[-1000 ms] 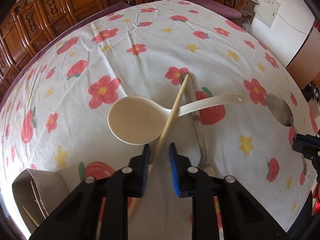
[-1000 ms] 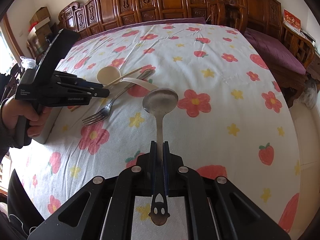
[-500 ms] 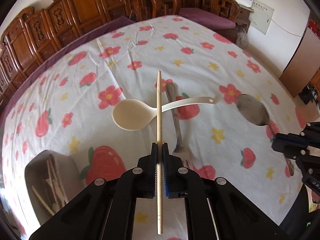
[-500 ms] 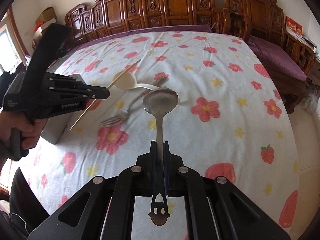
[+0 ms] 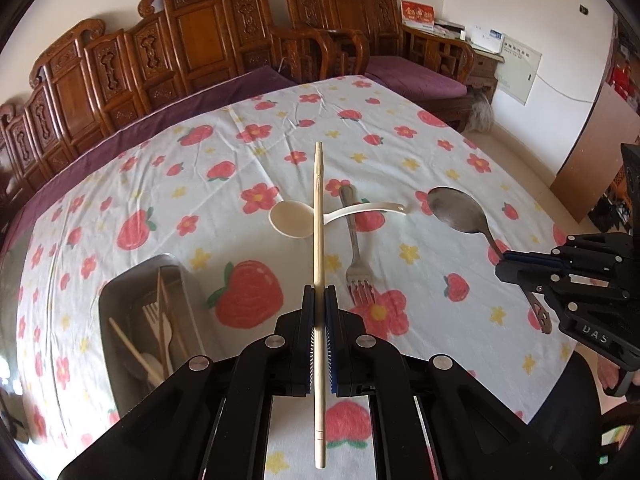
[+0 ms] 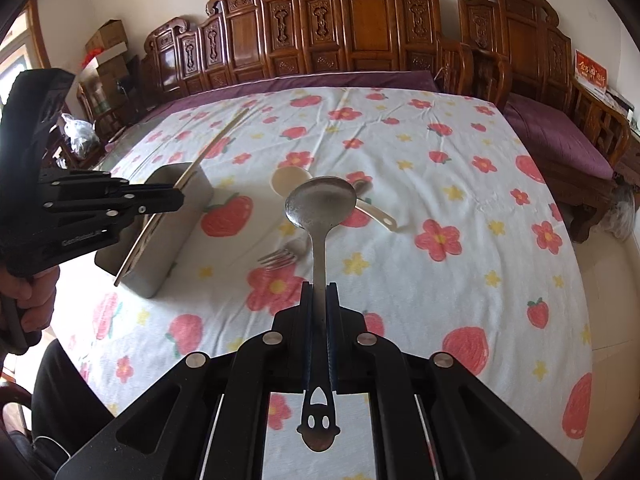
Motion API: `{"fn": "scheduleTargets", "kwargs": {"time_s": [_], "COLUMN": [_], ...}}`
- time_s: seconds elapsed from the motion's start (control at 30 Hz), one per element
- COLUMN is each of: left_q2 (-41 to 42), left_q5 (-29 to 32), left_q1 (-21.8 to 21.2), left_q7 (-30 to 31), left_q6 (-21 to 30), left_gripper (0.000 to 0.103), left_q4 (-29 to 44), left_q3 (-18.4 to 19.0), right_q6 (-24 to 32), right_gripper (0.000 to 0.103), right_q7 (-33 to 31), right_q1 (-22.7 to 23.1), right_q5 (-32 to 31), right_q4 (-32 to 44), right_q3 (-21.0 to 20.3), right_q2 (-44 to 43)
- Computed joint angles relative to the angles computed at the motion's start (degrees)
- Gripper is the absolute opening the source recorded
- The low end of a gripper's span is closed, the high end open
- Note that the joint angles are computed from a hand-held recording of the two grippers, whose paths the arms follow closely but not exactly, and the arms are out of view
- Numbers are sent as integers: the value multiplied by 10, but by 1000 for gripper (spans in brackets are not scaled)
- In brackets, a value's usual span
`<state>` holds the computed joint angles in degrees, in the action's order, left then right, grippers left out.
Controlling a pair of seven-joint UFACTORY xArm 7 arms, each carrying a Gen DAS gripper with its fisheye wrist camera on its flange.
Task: Organize utensils
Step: 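Carry the chopstick with the left tool while the right tool carries the spoon to the tray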
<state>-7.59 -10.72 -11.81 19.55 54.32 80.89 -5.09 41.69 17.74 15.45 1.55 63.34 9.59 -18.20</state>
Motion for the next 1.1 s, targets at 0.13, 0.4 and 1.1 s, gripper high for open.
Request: {"fn": "scheduleTargets", "kwargs": {"time_s": [0.13,0.4,1.1], "left_q2": [-26,-39,-20], "left_q5": [-13,-14,-23], "left_q1": [7,27,85], "left_q7": [1,10,-7], "left_q6": [-4,5,-5], "left_gripper": [4,5,5], "left_q4": [-18,-1,-5], "left_q3": [10,29,59], "right_q6": [-3,-4,3], "right_gripper": [8,8,8], "right_q7": [11,23,33], "right_q1": [5,18,59], "right_q5": [-4,-14,-41], "right_q4": [14,57,179], "right_q3": [9,19,32], "right_q2": [8,37,130]}}
